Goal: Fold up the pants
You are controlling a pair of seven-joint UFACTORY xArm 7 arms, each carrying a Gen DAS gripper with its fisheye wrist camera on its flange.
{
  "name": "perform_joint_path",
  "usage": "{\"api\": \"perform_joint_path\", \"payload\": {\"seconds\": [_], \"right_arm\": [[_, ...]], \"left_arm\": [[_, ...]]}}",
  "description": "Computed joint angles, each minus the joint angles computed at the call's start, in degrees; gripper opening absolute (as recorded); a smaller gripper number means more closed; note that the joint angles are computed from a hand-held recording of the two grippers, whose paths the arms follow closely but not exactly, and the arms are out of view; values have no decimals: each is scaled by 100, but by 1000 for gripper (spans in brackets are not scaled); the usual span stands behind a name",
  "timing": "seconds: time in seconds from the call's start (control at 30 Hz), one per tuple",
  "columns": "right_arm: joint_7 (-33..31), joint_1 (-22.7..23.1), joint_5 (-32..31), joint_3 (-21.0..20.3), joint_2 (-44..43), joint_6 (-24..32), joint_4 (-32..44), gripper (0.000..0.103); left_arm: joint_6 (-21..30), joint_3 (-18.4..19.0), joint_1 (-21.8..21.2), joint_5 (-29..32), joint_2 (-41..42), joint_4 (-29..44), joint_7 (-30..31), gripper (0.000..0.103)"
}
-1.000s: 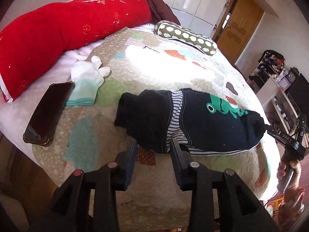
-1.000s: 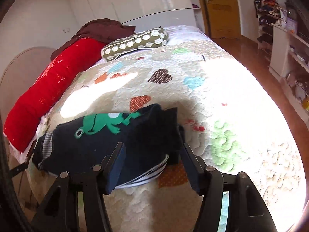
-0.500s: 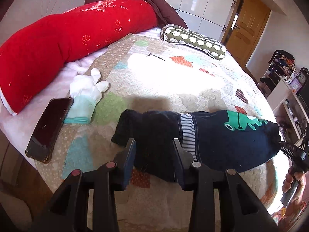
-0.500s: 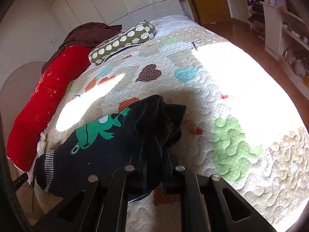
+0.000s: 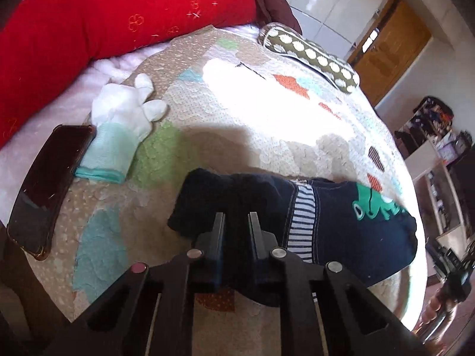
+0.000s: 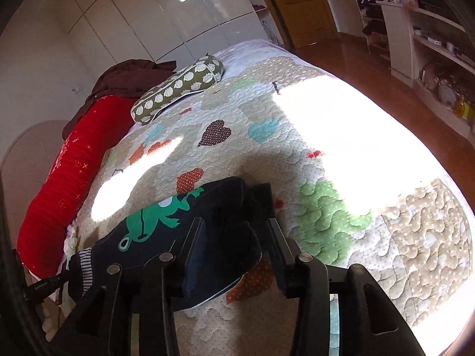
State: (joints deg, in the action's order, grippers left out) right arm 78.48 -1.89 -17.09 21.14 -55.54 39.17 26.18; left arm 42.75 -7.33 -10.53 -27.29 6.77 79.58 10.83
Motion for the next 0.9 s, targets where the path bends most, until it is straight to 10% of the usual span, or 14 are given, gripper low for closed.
{"api": "perform_joint_path", "payload": {"seconds": [0.4, 0.43, 0.5, 0.9], "right_arm": [[236, 183, 48, 185, -29, 201, -7, 45], [247, 195, 45, 198, 30, 183, 20, 45], [266, 192, 4, 257, 144, 216, 108, 45], [416, 262, -334, 377, 422, 375, 373, 45]], "left_arm": [[493, 21, 241, -230, 150, 30, 43, 58], [509, -15, 185, -189, 159, 4, 82, 58], [326, -62, 44, 24, 102, -116, 126, 16], [-314, 97, -291, 2113, 203, 138, -942, 7]]}}
